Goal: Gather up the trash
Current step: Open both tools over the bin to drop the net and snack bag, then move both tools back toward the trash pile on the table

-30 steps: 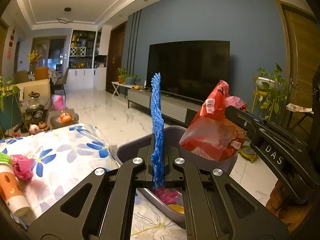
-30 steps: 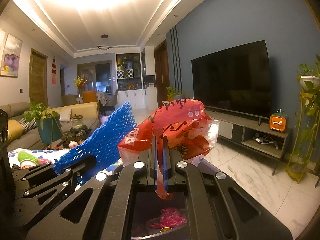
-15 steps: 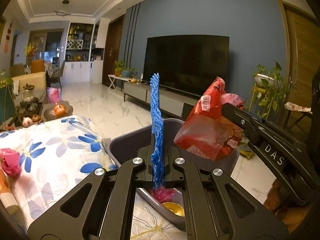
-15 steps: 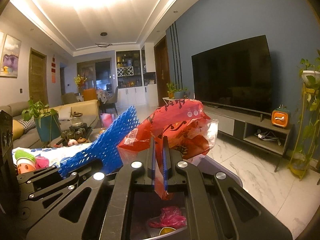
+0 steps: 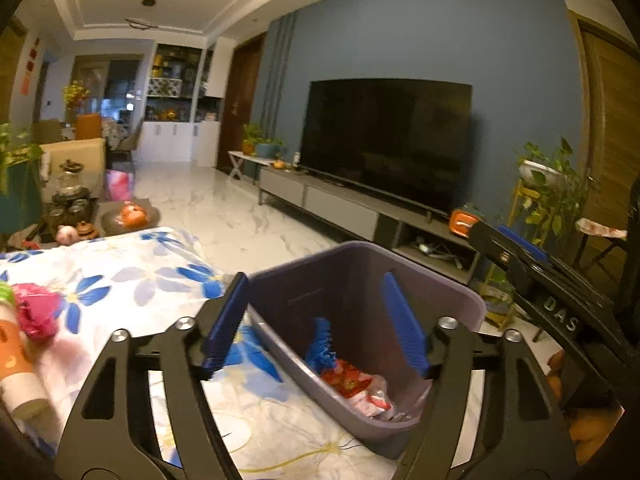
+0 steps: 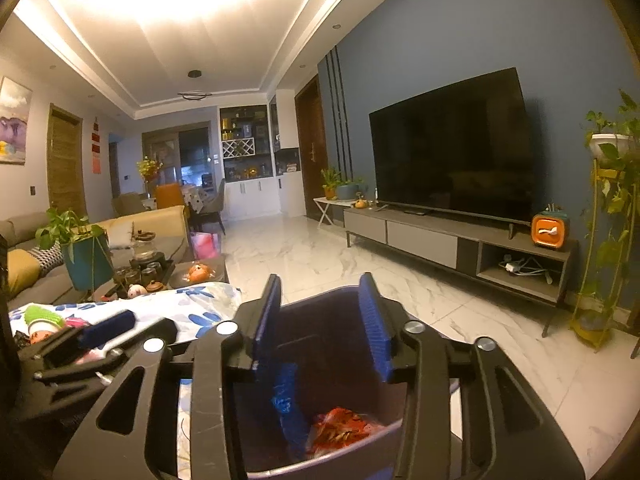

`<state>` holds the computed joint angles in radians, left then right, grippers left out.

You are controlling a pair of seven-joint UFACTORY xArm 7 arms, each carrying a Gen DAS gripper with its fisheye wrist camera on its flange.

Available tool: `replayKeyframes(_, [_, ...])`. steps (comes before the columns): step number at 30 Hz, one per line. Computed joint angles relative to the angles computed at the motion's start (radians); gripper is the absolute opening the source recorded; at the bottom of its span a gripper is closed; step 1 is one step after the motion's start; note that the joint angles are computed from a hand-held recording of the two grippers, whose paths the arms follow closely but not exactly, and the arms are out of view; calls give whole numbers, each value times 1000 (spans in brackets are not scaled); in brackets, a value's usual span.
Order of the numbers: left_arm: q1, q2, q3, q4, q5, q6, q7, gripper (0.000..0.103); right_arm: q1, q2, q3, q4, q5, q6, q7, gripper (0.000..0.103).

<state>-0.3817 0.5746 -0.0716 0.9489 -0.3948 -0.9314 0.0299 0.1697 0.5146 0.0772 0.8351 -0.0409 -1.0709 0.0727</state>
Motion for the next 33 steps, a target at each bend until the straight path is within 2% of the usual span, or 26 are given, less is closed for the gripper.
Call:
replayKeyframes(2, [-17, -17, 2, -29, -51, -30, 13, 78, 6, -9, 0, -24, 13, -23, -8, 49])
replayKeyframes(6, [-52, -62, -9, -109, -172, -105, 39, 87, 5, -33, 6, -86, 19, -81, 8, 64])
replayKeyframes(10, [-86, -107, -33, -198, -291, -192, 61, 91, 31, -54, 10, -152, 72, -151, -12, 79])
replayKeyframes(15, [-113, -168, -70, -321, -423, -285, 73, 93, 54, -96, 23, -242, 97, -214, -11, 82])
replayKeyframes(22, [-144, -235, -123, -507, -644, -431, 13, 93, 94, -158, 48, -352, 81, -274, 3, 83])
replayKeyframes(33, [-163, -244, -185, -774, -934, -520, -240, 93, 225, -144, 113, -394, 69, -275, -38, 83])
